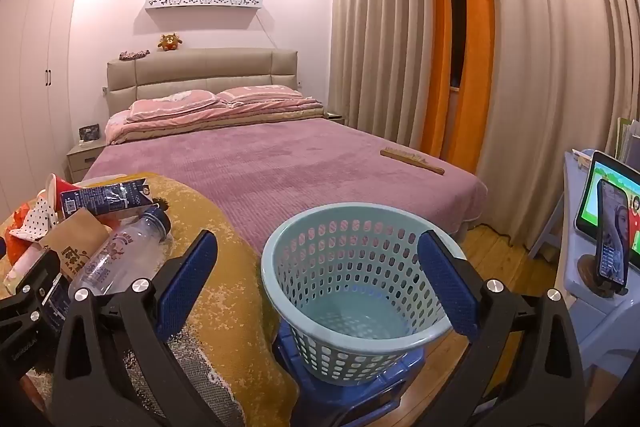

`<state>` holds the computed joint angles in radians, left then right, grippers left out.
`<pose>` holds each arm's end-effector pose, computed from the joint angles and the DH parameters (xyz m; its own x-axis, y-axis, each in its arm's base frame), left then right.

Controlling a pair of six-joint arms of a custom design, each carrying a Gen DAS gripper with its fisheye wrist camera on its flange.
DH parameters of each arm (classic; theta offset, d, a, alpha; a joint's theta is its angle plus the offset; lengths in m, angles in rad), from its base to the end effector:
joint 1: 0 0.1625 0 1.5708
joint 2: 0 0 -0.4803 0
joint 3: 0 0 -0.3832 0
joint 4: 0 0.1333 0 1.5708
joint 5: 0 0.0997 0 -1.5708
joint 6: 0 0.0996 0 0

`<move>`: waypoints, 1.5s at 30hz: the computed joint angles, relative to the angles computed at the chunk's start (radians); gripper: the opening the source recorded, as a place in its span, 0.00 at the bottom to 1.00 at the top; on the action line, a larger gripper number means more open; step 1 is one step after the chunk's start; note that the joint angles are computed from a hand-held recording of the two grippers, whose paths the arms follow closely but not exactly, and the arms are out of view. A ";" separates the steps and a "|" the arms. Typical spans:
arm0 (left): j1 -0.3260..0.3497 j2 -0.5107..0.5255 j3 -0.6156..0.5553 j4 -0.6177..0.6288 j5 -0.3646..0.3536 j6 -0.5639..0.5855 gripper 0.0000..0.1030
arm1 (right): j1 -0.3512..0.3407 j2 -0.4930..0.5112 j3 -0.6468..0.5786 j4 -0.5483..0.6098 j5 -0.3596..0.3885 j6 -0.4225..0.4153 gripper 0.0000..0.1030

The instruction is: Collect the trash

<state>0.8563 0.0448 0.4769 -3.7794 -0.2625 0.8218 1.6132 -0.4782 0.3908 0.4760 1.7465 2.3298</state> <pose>-0.3680 -0.7745 0.0520 -0.6170 -0.4417 -0.6513 0.5522 0.3466 -0.7583 0.1523 -0.8555 0.2876 -0.6701 -0.1921 0.7170 -0.7297 0.3475 -0.5888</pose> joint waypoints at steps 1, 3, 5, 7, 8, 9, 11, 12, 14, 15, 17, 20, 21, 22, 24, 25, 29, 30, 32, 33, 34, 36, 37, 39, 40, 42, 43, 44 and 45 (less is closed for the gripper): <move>0.000 -0.004 0.011 -0.007 -0.007 -0.012 0.93 | 0.000 0.000 0.000 0.000 0.000 0.000 0.93; -0.001 -0.001 0.004 -0.008 -0.004 -0.006 0.93 | 0.000 -0.004 0.010 -0.009 -0.001 -0.005 0.93; -0.003 0.015 -0.032 -0.022 0.001 0.032 0.93 | 0.000 -0.007 0.017 -0.015 -0.001 -0.006 0.93; -0.005 0.026 -0.054 -0.031 0.002 0.058 0.93 | 0.000 -0.009 0.023 -0.021 0.000 -0.009 0.93; -0.001 0.019 -0.042 -0.012 -0.001 0.027 0.93 | 0.000 -0.010 0.025 -0.023 -0.001 -0.008 0.93; -0.001 0.018 -0.040 -0.013 0.000 0.028 0.93 | 0.000 -0.008 0.019 -0.018 -0.001 -0.005 0.93; 0.000 0.015 -0.033 -0.004 0.003 0.018 0.93 | 0.002 -0.001 0.007 -0.008 0.002 0.001 0.93; 0.000 0.014 -0.032 -0.002 0.003 0.015 0.93 | 0.002 0.000 0.006 -0.008 0.004 0.002 0.93; 0.000 0.016 -0.034 0.016 0.002 -0.002 0.93 | 0.001 0.017 -0.031 0.016 0.001 0.003 0.93; -0.001 0.005 -0.014 0.016 0.002 -0.014 0.93 | 0.000 0.015 -0.025 0.012 0.000 0.001 0.93; -0.001 0.001 -0.006 0.028 0.002 -0.029 0.93 | -0.001 0.014 -0.018 0.007 -0.001 -0.003 0.93; 0.001 -0.018 0.039 0.016 -0.002 -0.045 0.93 | 0.001 0.012 -0.012 0.008 -0.001 -0.002 0.93; 0.000 -0.019 0.043 0.011 -0.003 -0.043 0.93 | 0.002 0.012 -0.010 0.006 -0.001 -0.004 0.93; -0.001 -0.020 0.046 0.008 -0.002 -0.043 0.93 | 0.003 0.010 -0.005 0.003 -0.001 -0.005 0.93; -0.001 -0.019 0.043 0.011 0.000 -0.044 0.93 | 0.003 0.009 -0.005 0.006 -0.004 -0.002 0.93; -0.002 -0.019 0.042 0.008 0.000 -0.041 0.93 | 0.003 0.008 -0.004 0.007 -0.007 0.000 0.92; -0.001 -0.016 0.037 0.008 -0.001 -0.039 0.93 | 0.000 -0.008 0.020 -0.002 -0.022 0.004 0.92; -0.002 -0.017 0.038 0.007 -0.001 -0.039 0.93 | 0.000 -0.012 0.027 -0.006 -0.025 0.005 0.92; -0.002 -0.015 0.035 0.006 -0.001 -0.035 0.93 | 0.001 -0.010 0.024 -0.003 -0.028 0.005 0.92; -0.002 -0.015 0.035 0.004 -0.001 -0.033 0.93 | 0.001 -0.012 0.028 -0.005 -0.030 0.005 0.92; -0.002 -0.018 0.040 0.004 -0.002 -0.036 0.93 | 0.000 -0.014 0.031 -0.007 -0.031 0.005 0.92; -0.001 -0.017 0.038 0.010 -0.001 -0.042 0.93 | 0.001 -0.015 0.034 -0.008 -0.032 0.006 0.92; -0.001 -0.017 0.037 0.010 -0.001 -0.041 0.93 | 0.002 -0.016 0.034 -0.008 -0.032 0.007 0.92; -0.001 -0.019 0.042 0.018 -0.001 -0.053 0.93 | 0.001 -0.017 0.036 -0.008 -0.033 0.008 0.92; -0.002 -0.020 0.044 0.020 0.000 -0.056 0.93 | 0.001 -0.020 0.040 -0.011 -0.034 0.008 0.92; -0.003 -0.021 0.046 0.024 -0.001 -0.061 0.93 | 0.002 -0.023 0.043 -0.014 -0.035 0.007 0.92; -0.003 -0.020 0.045 0.026 -0.001 -0.061 0.93 | 0.003 -0.024 0.047 -0.017 -0.035 0.007 0.92; -0.003 -0.021 0.045 0.027 -0.002 -0.062 0.93 | 0.003 -0.024 0.048 -0.018 -0.036 0.007 0.92; -0.003 -0.021 0.046 0.028 -0.003 -0.062 0.93 | 0.003 -0.024 0.047 -0.018 -0.037 0.008 0.92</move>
<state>0.8535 0.0239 0.5224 -3.7519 -0.2652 0.7601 1.6163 -0.5020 0.4383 0.4585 1.7099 2.3379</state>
